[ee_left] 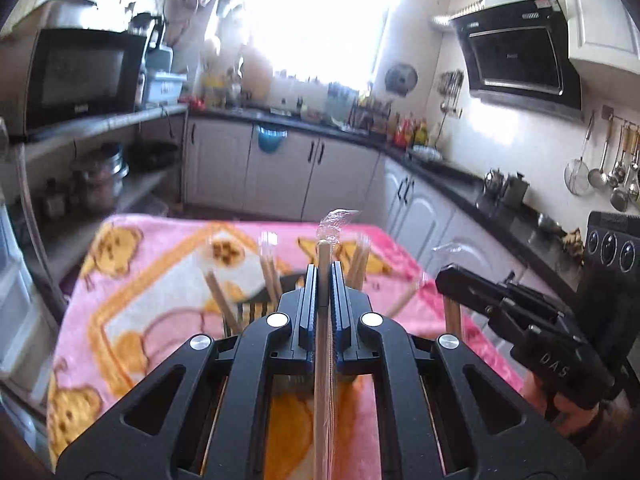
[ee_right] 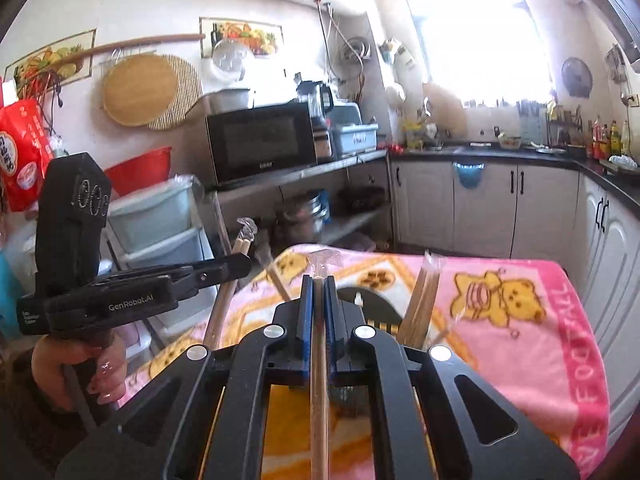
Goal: Organize utensils
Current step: 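Lift both chopsticks upright and carry them above the green caddy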
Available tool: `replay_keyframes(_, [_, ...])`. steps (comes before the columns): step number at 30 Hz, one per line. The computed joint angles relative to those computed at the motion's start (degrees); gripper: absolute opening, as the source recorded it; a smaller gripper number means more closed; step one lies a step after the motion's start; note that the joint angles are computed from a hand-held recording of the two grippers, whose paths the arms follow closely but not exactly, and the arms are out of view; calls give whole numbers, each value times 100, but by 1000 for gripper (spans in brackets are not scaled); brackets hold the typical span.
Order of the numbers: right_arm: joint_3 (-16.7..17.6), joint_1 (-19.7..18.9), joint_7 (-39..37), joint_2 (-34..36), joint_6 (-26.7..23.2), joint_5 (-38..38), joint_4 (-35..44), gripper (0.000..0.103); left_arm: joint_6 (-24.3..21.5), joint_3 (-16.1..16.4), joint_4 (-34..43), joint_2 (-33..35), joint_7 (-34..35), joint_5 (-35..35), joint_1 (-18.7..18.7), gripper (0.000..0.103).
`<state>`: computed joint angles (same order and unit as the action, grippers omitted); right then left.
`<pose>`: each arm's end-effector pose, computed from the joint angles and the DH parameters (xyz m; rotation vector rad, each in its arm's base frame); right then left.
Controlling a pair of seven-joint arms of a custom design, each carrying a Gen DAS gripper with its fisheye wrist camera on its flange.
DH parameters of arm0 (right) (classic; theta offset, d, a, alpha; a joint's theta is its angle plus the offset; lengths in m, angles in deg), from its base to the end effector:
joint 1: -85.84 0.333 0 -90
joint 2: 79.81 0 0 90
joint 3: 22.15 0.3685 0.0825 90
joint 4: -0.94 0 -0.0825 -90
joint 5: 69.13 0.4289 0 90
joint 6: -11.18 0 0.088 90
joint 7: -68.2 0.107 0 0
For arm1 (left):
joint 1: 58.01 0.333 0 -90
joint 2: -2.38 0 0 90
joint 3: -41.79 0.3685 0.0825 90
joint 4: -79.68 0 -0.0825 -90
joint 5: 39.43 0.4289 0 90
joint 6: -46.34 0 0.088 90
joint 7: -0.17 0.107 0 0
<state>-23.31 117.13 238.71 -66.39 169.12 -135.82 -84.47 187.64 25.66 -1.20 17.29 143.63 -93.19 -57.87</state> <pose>0.6159 0.4038 0.6837 -1.3847 1.3809 -0.8574 0.7244 -0.1717 0.7000 -1.0816 2.1957 -1.5600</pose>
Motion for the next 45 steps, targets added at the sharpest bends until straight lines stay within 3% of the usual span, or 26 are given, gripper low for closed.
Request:
replay_keyframes(15, [-250,124,292,350,-219,-521,854,6,380,-207,806,454,-429,427,-133,3])
replay_keyframes(30, [-640,234,200,870,-175,-392,1690,6,637,-469,1834,1126,-929,971,-182,3])
replay_keyframes(36, [-951,373,601,1132,-312,-718,2014,6,1444,-655,1982,1359,-804,1176,-258,3])
replay_keyframes(41, [-1194,560,1163,1392,-718,-1378,2283,6,2397,-931,1878,1536,-547,1338,-268,3])
replay_keyframes(45, [-1314,669,1592,1598,-1029,-1951,2430,6,2630,-1084,1907,1726,-638,1544,-228,3])
